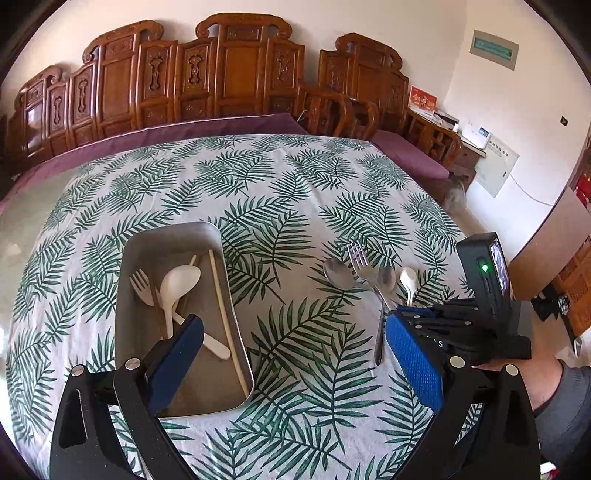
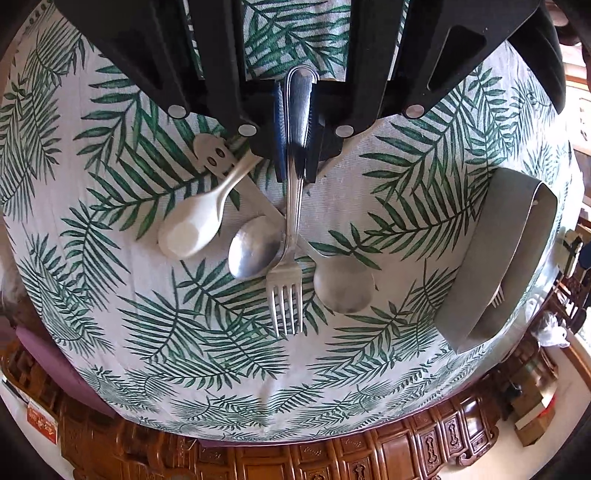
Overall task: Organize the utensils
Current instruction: 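Grasp a metal fork by its handle with the right tool, then grasp a metal spoon with the left tool while the right tool holds the fork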
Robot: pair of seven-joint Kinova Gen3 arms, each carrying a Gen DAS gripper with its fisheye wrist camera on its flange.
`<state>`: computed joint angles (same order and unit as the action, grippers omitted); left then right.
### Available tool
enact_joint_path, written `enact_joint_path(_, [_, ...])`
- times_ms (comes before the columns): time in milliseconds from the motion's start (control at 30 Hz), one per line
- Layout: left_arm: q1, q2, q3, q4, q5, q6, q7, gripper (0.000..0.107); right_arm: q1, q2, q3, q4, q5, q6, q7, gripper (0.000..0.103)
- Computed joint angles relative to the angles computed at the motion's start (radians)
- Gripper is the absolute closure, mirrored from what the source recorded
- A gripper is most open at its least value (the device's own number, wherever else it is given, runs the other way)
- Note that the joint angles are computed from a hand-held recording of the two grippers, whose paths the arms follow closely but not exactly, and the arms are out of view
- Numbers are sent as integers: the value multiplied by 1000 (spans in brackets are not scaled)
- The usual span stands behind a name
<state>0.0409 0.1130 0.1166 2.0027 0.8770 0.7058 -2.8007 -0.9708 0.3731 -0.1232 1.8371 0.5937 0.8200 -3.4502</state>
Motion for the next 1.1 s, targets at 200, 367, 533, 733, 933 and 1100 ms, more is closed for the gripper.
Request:
enact_joint_path(200, [4, 6, 3, 0, -3, -2, 3, 12, 23, 3, 0, 1, -7, -15, 29, 90])
enact_joint_path(367, [13, 7, 9, 2, -17, -9, 20, 12, 36, 21, 11, -30, -17, 9, 78, 89])
enact_joint_path(533, [26, 13, 16, 8, -36, -27, 38, 12, 29, 14, 22, -9, 1, -18, 60, 93])
enact_joint_path(733, [56, 34, 37, 11, -77, -65, 85, 12, -13, -37, 28, 42, 75, -27, -34, 93])
enact_joint_path(933, [102, 67, 71, 5, -136, -117, 170, 12, -22, -126, -41, 111, 134, 45, -119, 93])
enact_joint_path(1100, [151, 113, 100, -14, -208, -169, 281, 12, -12, -168, -108, 171, 114, 116, -138, 93])
